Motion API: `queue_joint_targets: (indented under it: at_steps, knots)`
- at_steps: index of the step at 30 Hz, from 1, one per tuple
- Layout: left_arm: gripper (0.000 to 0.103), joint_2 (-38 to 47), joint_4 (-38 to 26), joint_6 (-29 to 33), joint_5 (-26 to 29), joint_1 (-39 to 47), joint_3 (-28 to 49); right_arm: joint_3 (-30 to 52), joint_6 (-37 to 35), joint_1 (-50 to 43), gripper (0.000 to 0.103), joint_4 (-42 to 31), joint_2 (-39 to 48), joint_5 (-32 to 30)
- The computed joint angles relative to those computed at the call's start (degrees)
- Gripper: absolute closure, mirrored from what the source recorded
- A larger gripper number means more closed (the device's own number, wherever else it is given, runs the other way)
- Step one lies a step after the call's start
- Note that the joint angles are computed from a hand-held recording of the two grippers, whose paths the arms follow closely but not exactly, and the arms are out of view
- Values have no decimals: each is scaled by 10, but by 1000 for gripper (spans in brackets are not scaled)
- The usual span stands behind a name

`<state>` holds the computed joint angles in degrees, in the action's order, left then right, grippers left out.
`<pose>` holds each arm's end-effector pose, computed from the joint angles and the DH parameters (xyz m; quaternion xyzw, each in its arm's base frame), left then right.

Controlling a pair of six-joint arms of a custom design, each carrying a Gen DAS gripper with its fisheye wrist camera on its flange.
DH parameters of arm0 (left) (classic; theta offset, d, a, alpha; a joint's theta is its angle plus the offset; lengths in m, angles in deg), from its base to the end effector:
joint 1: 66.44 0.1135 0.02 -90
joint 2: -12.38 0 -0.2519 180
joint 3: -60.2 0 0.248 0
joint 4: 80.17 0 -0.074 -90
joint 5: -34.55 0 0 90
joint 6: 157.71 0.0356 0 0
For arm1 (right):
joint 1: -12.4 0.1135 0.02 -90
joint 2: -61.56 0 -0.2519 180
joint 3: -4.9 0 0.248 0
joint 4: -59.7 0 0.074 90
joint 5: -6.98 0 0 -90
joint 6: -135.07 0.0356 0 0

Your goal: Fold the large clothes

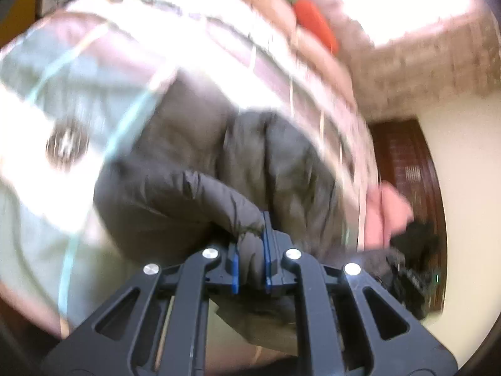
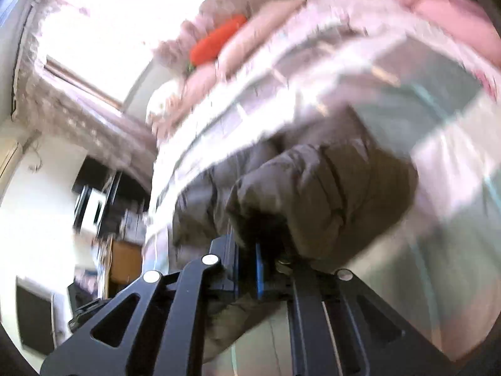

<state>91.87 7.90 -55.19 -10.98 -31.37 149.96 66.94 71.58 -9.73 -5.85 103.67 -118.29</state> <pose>0.2046 0.1132 0.3070 -0.1535 0.9108 -0.3182 0.2139 0.1359 -0.0331 0.2933 0.2591 0.8512 0.2941 0.3489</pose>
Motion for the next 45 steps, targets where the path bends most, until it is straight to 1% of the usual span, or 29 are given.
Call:
queue_joint_targets:
  at_steps: [1, 2, 4, 5, 8, 10, 12, 14, 15, 16, 17, 18, 19, 21, 22, 23, 24, 26, 28, 30, 31, 33, 34, 36, 39, 40, 41, 44, 45]
  knots:
    - [92, 12, 33, -39, -2, -16, 13, 10, 37, 23, 95, 74, 48, 22]
    - [92, 21, 87, -100, -8, -42, 20, 18, 44, 22, 95, 94, 67, 28]
    - [92, 49, 164, -184, -29, -76, 21, 42, 80, 46, 95, 188, 157, 68]
    - [92, 73, 204, -228, -49, -104, 26, 46, 111, 71, 95, 252, 214, 96]
    - [92, 159, 291, -304, -90, -145, 33, 53, 148, 77, 95, 361, 350, 107]
    - [91, 223, 320, -340, -117, -169, 56, 61, 166, 96, 95, 411, 445, 133]
    - [88, 274, 330, -359, -133, -188, 71, 75, 168, 105, 92, 435, 528, 146]
    - [74, 313, 332, -359, -143, -190, 93, 63, 148, 106, 85, 464, 562, 152]
    - [70, 321, 329, -363, -142, -187, 102, 68, 128, 104, 80, 468, 572, 147]
    - [60, 323, 332, -380, -140, -185, 107, 84, 104, 94, 77, 447, 577, 126]
    - [51, 314, 349, -406, -142, -179, 100, 101, 89, 81, 67, 423, 578, 104]
    - [48, 298, 365, -425, -157, -174, 92, 95, 88, 71, 63, 416, 560, 96]
    - [44, 280, 377, -437, -182, -174, 88, 78, 96, 56, 55, 431, 527, 103]
    - [37, 221, 390, -423, -250, -178, 77, 34, 104, 37, 29, 454, 432, 165]
    - [32, 209, 389, -409, -269, -180, 81, 15, 104, 37, 7, 447, 383, 216]
    - [28, 183, 383, -387, -293, -185, 77, 8, 101, 43, 2, 423, 332, 255]
    - [28, 160, 376, -374, -309, -190, 68, 9, 83, 48, 2, 408, 310, 245]
    - [28, 115, 340, -353, -360, -207, 46, 28, 39, 94, 2, 319, 259, 228]
    - [28, 111, 256, -344, -410, -225, 50, 54, 25, 193, 2, 242, 230, 266]
    - [28, 85, 245, -344, -428, -225, 5, 87, 12, 318, 3, 183, 246, 306]
    - [28, 68, 242, -344, -437, -220, -18, 95, 17, 389, 3, 167, 258, 342]
    - [28, 34, 223, -335, -415, -188, -68, 116, 31, 525, 3, 145, 312, 404]
    - [28, 31, 211, -330, -386, -169, -81, 123, 44, 568, 4, 141, 336, 429]
    - [28, 33, 197, -326, -350, -140, -99, 170, 38, 637, 9, 138, 431, 473]
    - [28, 34, 200, -318, -364, -138, -110, 239, 25, 675, 9, 129, 537, 581]
    - [28, 28, 206, -316, -372, -143, -113, 263, 22, 666, 8, 132, 570, 595]
    - [27, 26, 213, -315, -377, -148, -118, 298, 19, 644, 2, 141, 611, 603]
    - [24, 33, 233, -313, -405, -174, -120, 398, 6, 576, 1, 149, 708, 614]
    - [24, 47, 243, -315, -419, -184, -119, 460, 10, 555, 1, 132, 757, 624]
